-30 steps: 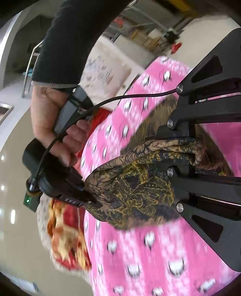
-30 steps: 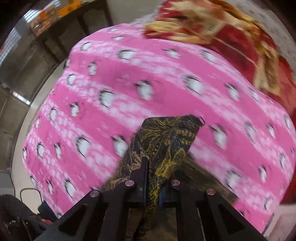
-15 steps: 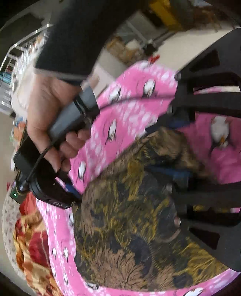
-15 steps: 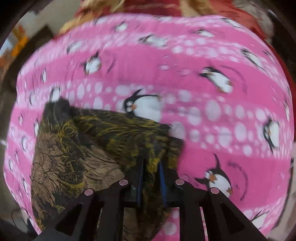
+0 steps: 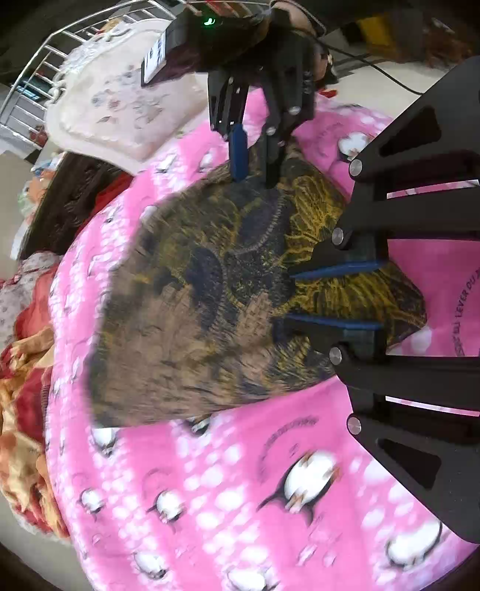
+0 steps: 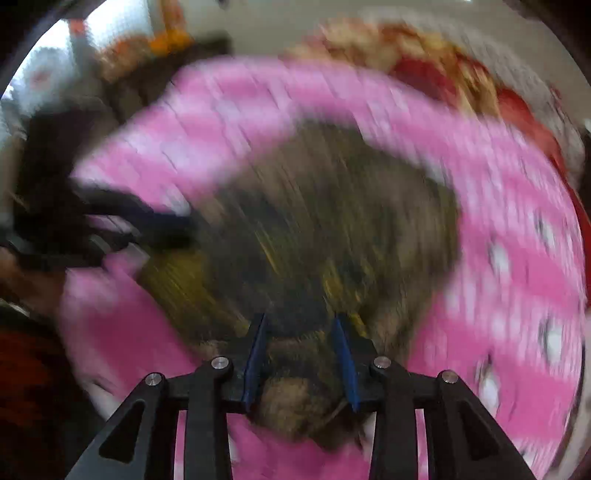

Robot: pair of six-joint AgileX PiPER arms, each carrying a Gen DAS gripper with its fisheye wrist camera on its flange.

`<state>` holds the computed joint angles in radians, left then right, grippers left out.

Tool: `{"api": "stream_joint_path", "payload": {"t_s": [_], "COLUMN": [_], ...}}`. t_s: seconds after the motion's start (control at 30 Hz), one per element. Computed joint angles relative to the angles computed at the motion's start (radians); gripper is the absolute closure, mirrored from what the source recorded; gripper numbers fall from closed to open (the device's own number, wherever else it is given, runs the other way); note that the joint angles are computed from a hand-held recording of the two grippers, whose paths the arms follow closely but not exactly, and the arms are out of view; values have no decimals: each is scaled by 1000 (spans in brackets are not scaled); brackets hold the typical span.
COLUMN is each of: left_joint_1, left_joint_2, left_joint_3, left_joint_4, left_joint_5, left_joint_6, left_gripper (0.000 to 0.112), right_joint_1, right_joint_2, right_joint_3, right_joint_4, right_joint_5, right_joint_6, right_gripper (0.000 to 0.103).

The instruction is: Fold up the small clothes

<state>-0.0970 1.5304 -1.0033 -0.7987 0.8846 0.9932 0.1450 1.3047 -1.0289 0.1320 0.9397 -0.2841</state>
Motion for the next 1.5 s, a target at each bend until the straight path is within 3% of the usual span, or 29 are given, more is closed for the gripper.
{"api": "stream_joint_path", "payload": {"t_s": [0.07,0.13,0.2,0.27,0.33,0.43,0.5,0.57,0.63,0.73,0.87,0.9,0.93,1.0,1.03,1.13,1.2,1.3,1.4,1.5], "left_joint_1": [-33,-8,-21,-56,-104,-145,-176,-176,-163,-154,-119,-108,-88,-38,-13,70,104,140,146,114], "left_joint_2": [-34,-11,25,108,252,449,568,626,590,576,575,552,516,416,374,345,357,310,333,355], "left_joint_3": [-2,-69,-175,-325,-525,-802,-940,-960,-853,-815,-897,-883,-842,-687,-617,-495,-437,-296,-300,-334], "left_joint_4": [31,-21,-26,35,102,230,327,341,257,210,223,221,196,120,95,6,-35,-201,-241,-225], "left_joint_5": [-21,50,19,-26,-29,49,68,39,-56,-78,78,100,109,51,26,77,109,78,191,225], "left_joint_6": [-16,-31,-95,-232,-390,-579,-691,-714,-622,-583,-581,-565,-524,-403,-356,-237,-210,-36,-30,-25], "left_gripper": [94,94,94,94,94,94,94,94,93,92,88,72,48,29,29,29,29,25,23,20], "right_joint_1": [-35,-21,35,77,122,180,165,145,104,18,-58,-90,-132,-222,-269,-413,-483,-546,-574,-545], "right_joint_2": [-52,-46,-40,2,85,301,396,482,538,520,457,415,346,240,186,76,55,61,88,115], "right_joint_3": [53,-14,-95,-198,-312,-512,-584,-626,-590,-495,-440,-404,-338,-248,-208,-100,-46,49,116,153], "right_joint_4": [53,25,-64,-146,-297,-511,-551,-595,-608,-500,-324,-259,-187,-8,82,330,473,671,833,907], "right_joint_5": [-42,22,39,35,34,110,131,135,75,-56,-130,-162,-219,-267,-267,-216,-163,-93,-19,-69], "right_joint_6": [10,47,140,267,467,765,887,984,1020,976,853,810,750,550,450,164,7,-229,-428,-540], "right_gripper": [69,70,70,61,44,42,42,42,42,36,36,36,36,36,35,28,28,28,28,28]}}
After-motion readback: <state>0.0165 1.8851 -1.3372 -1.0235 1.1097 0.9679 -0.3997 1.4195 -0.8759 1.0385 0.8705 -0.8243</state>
